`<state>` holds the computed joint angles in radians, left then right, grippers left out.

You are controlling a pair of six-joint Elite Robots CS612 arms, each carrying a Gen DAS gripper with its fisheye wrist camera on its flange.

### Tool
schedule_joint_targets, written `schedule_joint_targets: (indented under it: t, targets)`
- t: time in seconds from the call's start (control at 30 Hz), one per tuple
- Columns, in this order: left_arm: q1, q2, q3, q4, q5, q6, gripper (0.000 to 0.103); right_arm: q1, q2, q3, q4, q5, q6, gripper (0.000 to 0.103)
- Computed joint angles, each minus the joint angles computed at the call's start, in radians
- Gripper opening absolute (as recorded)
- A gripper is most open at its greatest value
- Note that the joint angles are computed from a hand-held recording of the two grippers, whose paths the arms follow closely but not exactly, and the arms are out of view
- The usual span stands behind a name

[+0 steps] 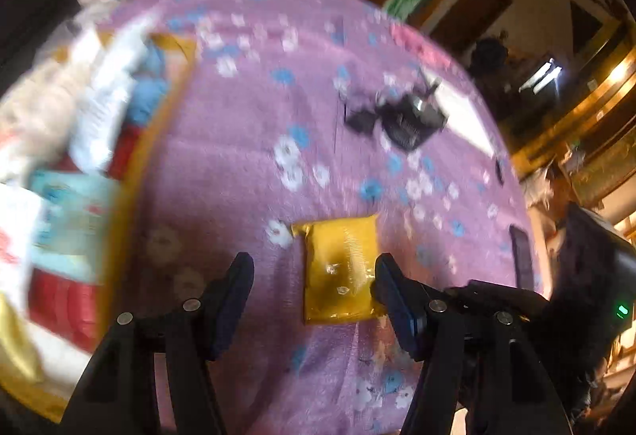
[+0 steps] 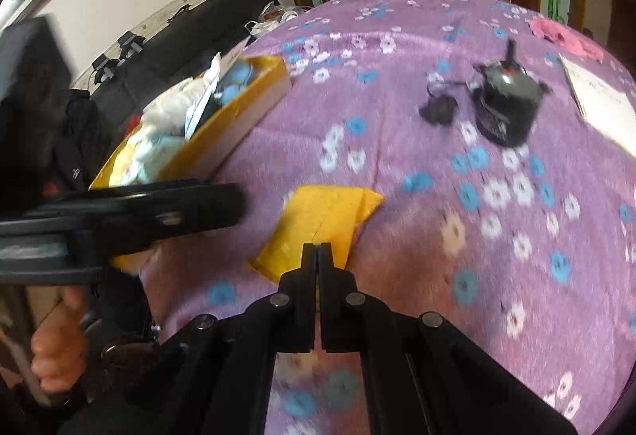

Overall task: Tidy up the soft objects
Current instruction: 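Grasp the yellow padded envelope with the right gripper while the left grips its other edge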

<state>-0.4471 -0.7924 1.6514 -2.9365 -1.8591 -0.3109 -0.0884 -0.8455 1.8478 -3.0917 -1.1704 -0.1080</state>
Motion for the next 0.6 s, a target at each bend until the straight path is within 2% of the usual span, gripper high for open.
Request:
schedule_joint_targets:
  t: [0.1,0.17,0.23,0.27,0.3,0.33,0.43,0.53,0.6]
  targets:
    - [-0.003,0.018,-0.007,0.021,0.006,-0.046,0.067,-0.004,-0.003,0.011,-0.013,0.003,0.017,0.001]
    - [0.006,0.028,-0.001,-0.017,-0.054,-0.084,0.062,0.003,-0.004,0.022,-0.034,-0.021,-0.002,0.002]
    - [0.009,0.032,-0.001,-0.028,-0.072,-0.087,0.043,0.008,0.000,0.023,-0.052,-0.032,-0.008,0.002]
    - [0.009,0.033,0.001,-0.040,-0.079,-0.085,0.039,0.013,0.002,0.019,-0.053,-0.041,-0.003,0.004]
    - [0.008,0.035,0.001,-0.051,-0.084,-0.084,0.030,0.016,0.006,0.014,-0.052,-0.045,0.007,0.005]
    - [0.007,0.037,0.001,-0.063,-0.084,-0.090,0.028,0.017,0.009,0.010,-0.049,-0.046,0.017,0.006]
    - [0.004,0.041,-0.002,-0.078,-0.066,-0.092,0.027,0.021,0.019,0.000,-0.044,-0.059,0.006,0.010]
    - [0.010,0.034,0.002,-0.064,-0.085,-0.067,0.027,0.026,0.015,0.000,-0.029,-0.074,-0.014,0.008]
    - [0.017,0.035,0.011,-0.097,-0.103,-0.055,0.028,0.030,0.013,-0.001,-0.023,-0.084,-0.019,0.008]
